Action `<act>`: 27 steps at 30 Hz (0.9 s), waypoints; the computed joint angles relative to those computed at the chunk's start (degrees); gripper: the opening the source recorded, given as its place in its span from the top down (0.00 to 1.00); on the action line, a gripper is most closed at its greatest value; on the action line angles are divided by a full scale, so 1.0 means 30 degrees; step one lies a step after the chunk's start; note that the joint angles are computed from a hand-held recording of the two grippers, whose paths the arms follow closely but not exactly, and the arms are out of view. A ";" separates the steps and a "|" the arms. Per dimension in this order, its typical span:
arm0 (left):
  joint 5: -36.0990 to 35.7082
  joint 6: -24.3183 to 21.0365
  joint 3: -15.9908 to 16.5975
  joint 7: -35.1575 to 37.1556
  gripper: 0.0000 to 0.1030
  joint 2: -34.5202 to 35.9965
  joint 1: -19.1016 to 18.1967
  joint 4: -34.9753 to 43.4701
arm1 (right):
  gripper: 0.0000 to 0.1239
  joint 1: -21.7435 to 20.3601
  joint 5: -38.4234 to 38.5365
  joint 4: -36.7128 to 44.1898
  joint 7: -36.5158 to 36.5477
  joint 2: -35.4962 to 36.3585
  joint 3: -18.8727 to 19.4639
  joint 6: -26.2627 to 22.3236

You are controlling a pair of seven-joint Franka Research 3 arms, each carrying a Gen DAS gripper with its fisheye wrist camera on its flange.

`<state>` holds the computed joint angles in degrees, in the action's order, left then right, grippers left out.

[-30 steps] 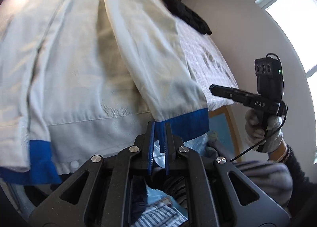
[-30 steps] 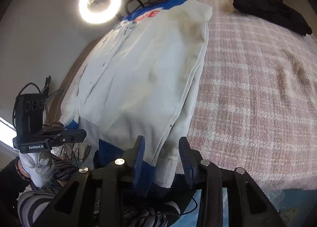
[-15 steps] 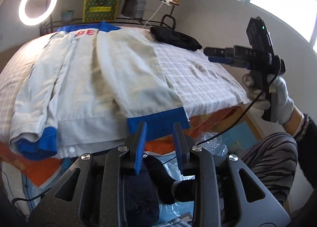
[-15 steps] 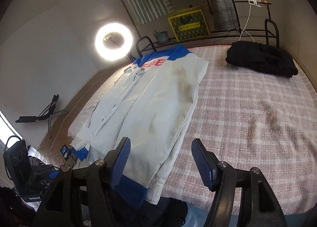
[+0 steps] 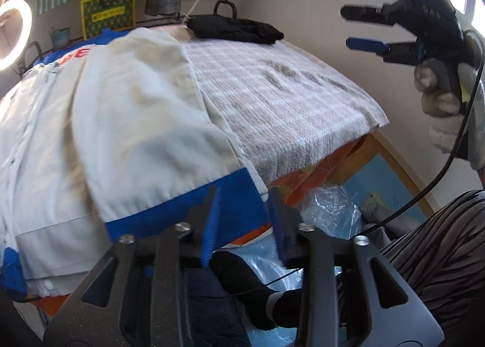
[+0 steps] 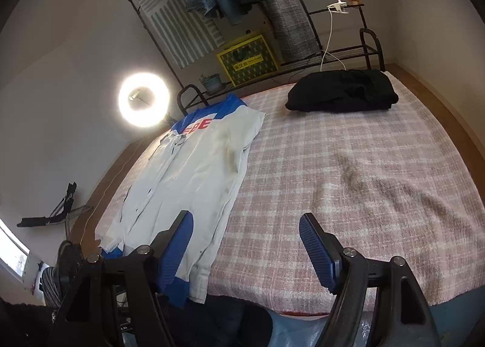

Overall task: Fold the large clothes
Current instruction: 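Open the left gripper to release the cuff at the hem, then grasp the jacket hem with both grippers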

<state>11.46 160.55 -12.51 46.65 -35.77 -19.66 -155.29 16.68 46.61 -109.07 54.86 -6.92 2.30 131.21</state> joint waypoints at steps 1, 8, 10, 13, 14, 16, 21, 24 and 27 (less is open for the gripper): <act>0.0071 0.0106 -0.0013 0.0134 0.53 0.0300 -0.0034 0.0139 | 0.39 -0.0031 0.0136 0.0023 -0.0035 0.0018 -0.0061 -0.0002; 0.3342 -0.1952 -0.2472 -0.0776 0.43 0.3050 0.1856 0.2616 | 0.38 -0.0281 0.1172 0.1258 -0.0205 0.1116 -0.0177 -0.0579; 0.4242 -0.2008 -0.2687 -0.1516 0.43 0.3300 0.2061 0.2750 | 0.38 -0.0365 0.1753 0.1908 -0.0304 0.1666 -0.0114 -0.0942; 0.6052 -0.2630 -0.3242 -0.2236 0.43 0.3606 0.2300 0.3101 | 0.38 -0.0508 0.2531 0.3016 -0.0248 0.2640 0.0096 -0.1410; 0.6605 -0.2640 -0.3310 -0.2505 0.43 0.3629 0.2343 0.3096 | 0.38 -0.0554 0.2781 0.3374 -0.0133 0.2966 0.0198 -0.1541; 0.7379 -0.2634 -0.3275 -0.3096 0.64 0.3501 0.2434 0.3019 | 0.38 -0.0657 0.3408 0.4227 0.0248 0.3764 0.0421 -0.1865; 0.3732 -0.0205 0.0221 -0.0911 0.83 0.2547 0.0212 0.1556 | 0.36 -0.0601 0.3231 0.6606 0.1230 0.5822 0.1164 -0.1798; 0.0958 0.1089 0.1642 -0.0007 0.86 0.1366 -0.0798 0.0502 | 0.36 -0.0464 0.2594 0.8302 0.2106 0.7366 0.1637 -0.1492; -0.0775 0.2016 0.2244 0.0294 0.87 0.0491 -0.1073 -0.0053 | 0.36 -0.0059 0.1198 1.0384 0.3411 0.9333 0.2010 -0.1154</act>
<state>9.13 166.60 -5.78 47.53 -34.30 -22.88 -155.45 16.50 50.20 -77.92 65.10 21.07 8.32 127.74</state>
